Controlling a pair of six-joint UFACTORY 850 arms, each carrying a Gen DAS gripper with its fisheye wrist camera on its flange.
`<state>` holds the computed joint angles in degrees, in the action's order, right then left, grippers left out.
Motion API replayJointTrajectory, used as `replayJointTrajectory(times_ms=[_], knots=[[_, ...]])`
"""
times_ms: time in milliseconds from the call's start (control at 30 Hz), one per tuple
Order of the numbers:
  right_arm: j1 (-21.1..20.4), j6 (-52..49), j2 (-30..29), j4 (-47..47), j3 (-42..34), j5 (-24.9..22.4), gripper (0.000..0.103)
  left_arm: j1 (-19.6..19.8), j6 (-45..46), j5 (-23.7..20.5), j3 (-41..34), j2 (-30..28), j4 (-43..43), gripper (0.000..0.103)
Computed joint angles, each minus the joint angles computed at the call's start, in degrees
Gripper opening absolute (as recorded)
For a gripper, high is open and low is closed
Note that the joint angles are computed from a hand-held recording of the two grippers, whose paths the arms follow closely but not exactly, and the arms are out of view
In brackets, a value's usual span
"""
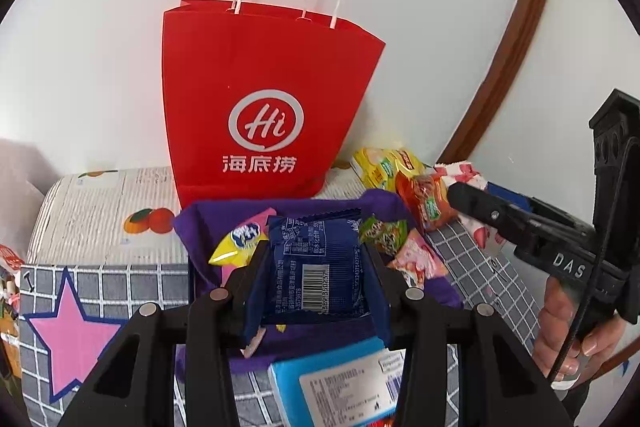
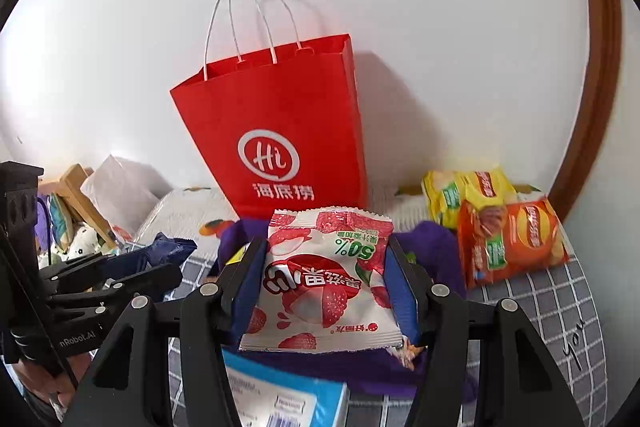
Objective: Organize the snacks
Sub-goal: 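Carry the strawberry bag and dark blue packet over the purple cloth with both tools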
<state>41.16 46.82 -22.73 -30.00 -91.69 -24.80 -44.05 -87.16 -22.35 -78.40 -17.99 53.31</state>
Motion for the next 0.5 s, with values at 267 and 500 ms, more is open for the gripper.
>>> replayJointTrajectory(times_ms=[267, 500], knots=[[-1.92, -10.13, -5.17, 9.21, -3.79, -3.19, 0.057, 0.97, -0.01, -0.79, -1.19, -2.95, -0.12, 0.042], [-2.68, -16.02, -10.88, 13.00, -8.53, -12.16, 0.057, 2.00, -0.83, 0.00, -0.08, -2.86, -0.02, 0.042]])
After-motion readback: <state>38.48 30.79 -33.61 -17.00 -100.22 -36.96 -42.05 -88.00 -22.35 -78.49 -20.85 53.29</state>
